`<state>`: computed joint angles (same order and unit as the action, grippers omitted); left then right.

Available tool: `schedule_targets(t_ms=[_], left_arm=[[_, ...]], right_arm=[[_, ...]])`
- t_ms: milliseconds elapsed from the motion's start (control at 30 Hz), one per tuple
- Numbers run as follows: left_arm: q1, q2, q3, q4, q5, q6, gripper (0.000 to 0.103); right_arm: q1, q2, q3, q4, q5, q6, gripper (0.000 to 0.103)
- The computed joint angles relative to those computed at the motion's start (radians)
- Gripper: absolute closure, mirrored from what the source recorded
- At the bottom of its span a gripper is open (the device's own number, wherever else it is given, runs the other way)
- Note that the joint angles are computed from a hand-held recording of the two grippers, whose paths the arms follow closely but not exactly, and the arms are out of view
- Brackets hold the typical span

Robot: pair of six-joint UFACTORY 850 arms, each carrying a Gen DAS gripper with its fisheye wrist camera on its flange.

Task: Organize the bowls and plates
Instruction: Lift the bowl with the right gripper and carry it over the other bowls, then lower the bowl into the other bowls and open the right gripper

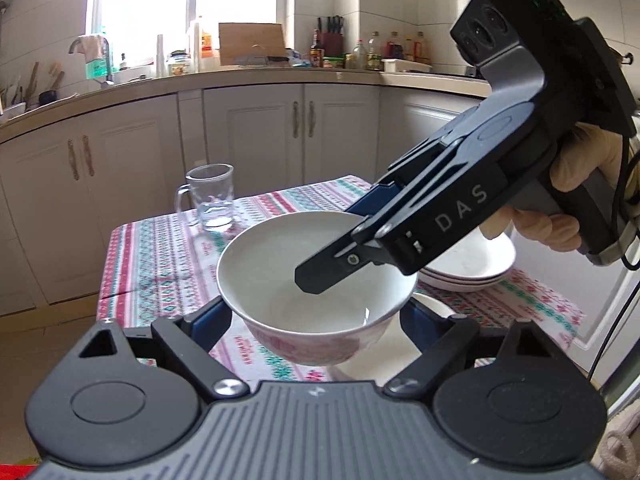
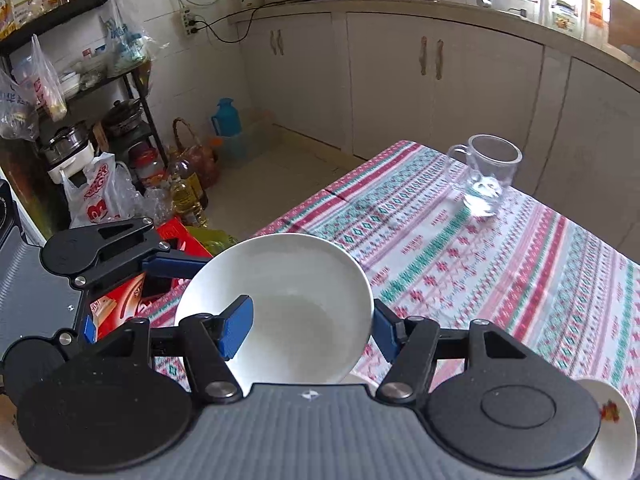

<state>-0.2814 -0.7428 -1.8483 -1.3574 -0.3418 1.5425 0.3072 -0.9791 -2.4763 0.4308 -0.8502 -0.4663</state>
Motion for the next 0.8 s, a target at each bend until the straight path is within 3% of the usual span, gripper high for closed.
schedule_targets(t_ms=[167,300,533,800], left_arm=[[-0.016,0.005,0.015,-0.011,-0.018,0.021,0.012],[-0.025,0.006,0.025,-0.006,-0.037,0.017,0.012],[-0.034,0.015,0.053,0.0,-0.052,0.004,0.013],[-0.034,0.022,0.068,0.004,-0.049,0.002,0.012]], right_arm=[[-0.012,0.14,0.238,0.028,0.104,-0.029,0.034],[-0.017,0.208,0.353,0.029,0.153,-0.031,0.034],[-0.024,0.265,0.467,0.046,0.194,-0.024,0.034],[-0.027,0.28,0.511,0.084,0.212,-0.041,0.034]])
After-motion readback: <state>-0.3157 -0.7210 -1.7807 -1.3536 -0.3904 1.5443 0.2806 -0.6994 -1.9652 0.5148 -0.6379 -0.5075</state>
